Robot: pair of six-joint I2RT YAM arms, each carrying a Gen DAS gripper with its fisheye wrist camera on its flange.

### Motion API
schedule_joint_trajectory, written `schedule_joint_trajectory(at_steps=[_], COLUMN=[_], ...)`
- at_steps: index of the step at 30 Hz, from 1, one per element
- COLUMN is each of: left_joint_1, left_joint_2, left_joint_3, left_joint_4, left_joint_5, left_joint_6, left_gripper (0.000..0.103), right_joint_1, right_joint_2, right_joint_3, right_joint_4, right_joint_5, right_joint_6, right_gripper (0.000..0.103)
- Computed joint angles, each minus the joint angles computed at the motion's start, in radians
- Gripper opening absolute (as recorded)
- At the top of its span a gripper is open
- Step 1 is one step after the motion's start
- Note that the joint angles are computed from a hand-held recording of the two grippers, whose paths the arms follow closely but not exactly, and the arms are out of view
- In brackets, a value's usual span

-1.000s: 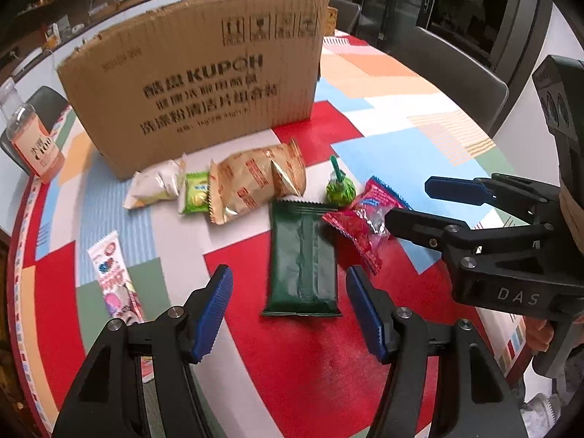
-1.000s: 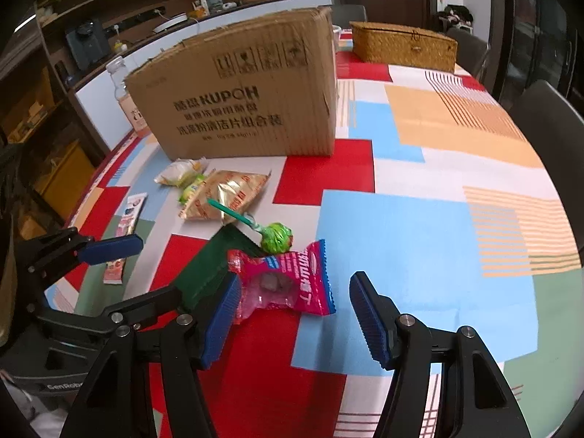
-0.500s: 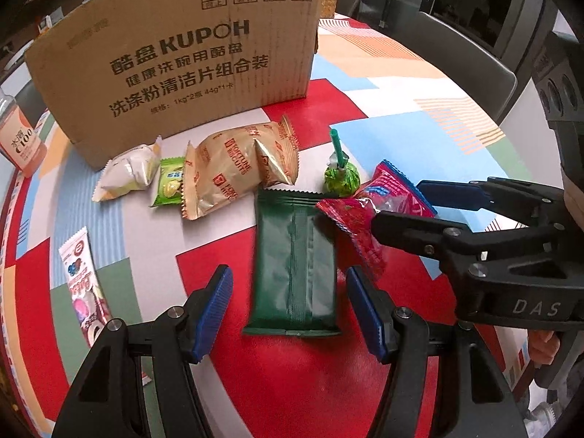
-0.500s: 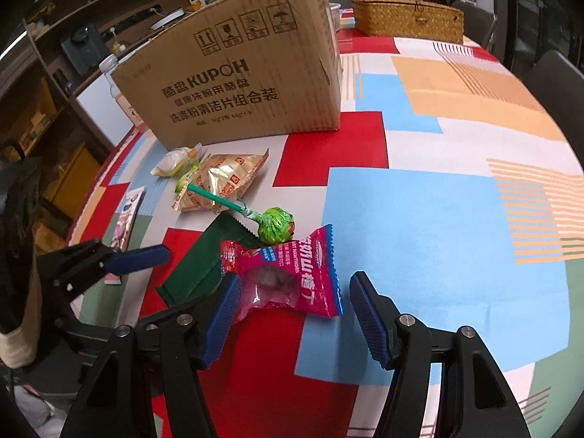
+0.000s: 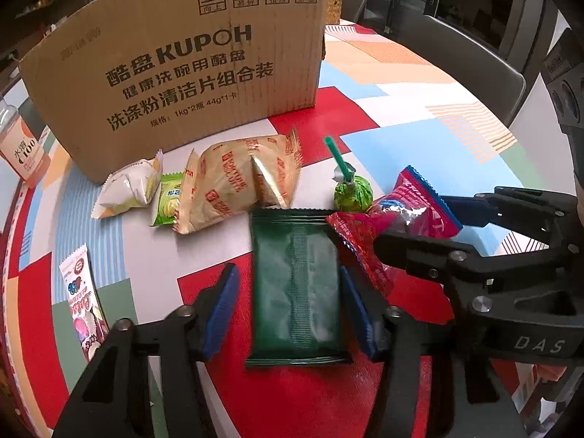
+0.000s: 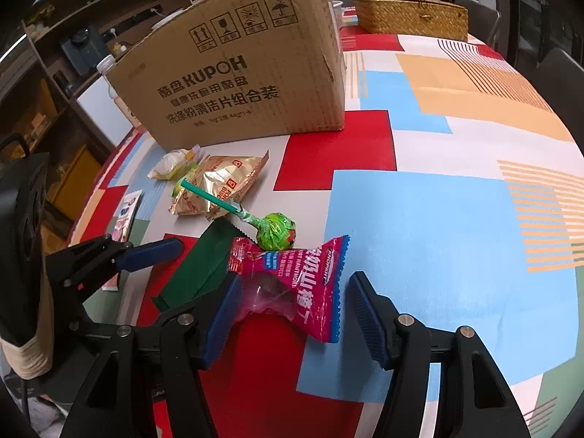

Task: Organize snacks
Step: 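Grasp the green packet with the left gripper while the right grasps the pink bag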

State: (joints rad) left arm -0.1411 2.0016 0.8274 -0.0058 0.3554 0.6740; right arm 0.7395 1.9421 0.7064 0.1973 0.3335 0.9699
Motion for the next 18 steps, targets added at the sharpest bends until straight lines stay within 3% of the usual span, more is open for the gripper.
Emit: schedule_joint_trajectory(at_steps=[2, 12, 18], left_joint_1=[0.0, 0.047, 0.085], left_joint_2=[-0.001, -0.027, -0.087], left_joint_3=[0.002, -0.001, -0.036], left_joint_4=[-0.009, -0.084, -0.105], left_joint_5=[0.004, 0.058, 0.097], left_joint_6=[0.011, 0.025, 0.044], left_gripper=[0.044, 0.044, 0.044], right_joint_1=[0.006, 0.07, 0.106], right_joint_2=[-0.002, -0.031, -0.056], right_joint_3=[-0.001, 0.029, 0.033], right_joint_4=[0.004, -0.128, -0.164], right_joint_5=[0.003, 0.113, 0.158], right_joint_6=[-0.009, 0.024, 0.049], right_gripper=[0.048, 0.041, 0.031])
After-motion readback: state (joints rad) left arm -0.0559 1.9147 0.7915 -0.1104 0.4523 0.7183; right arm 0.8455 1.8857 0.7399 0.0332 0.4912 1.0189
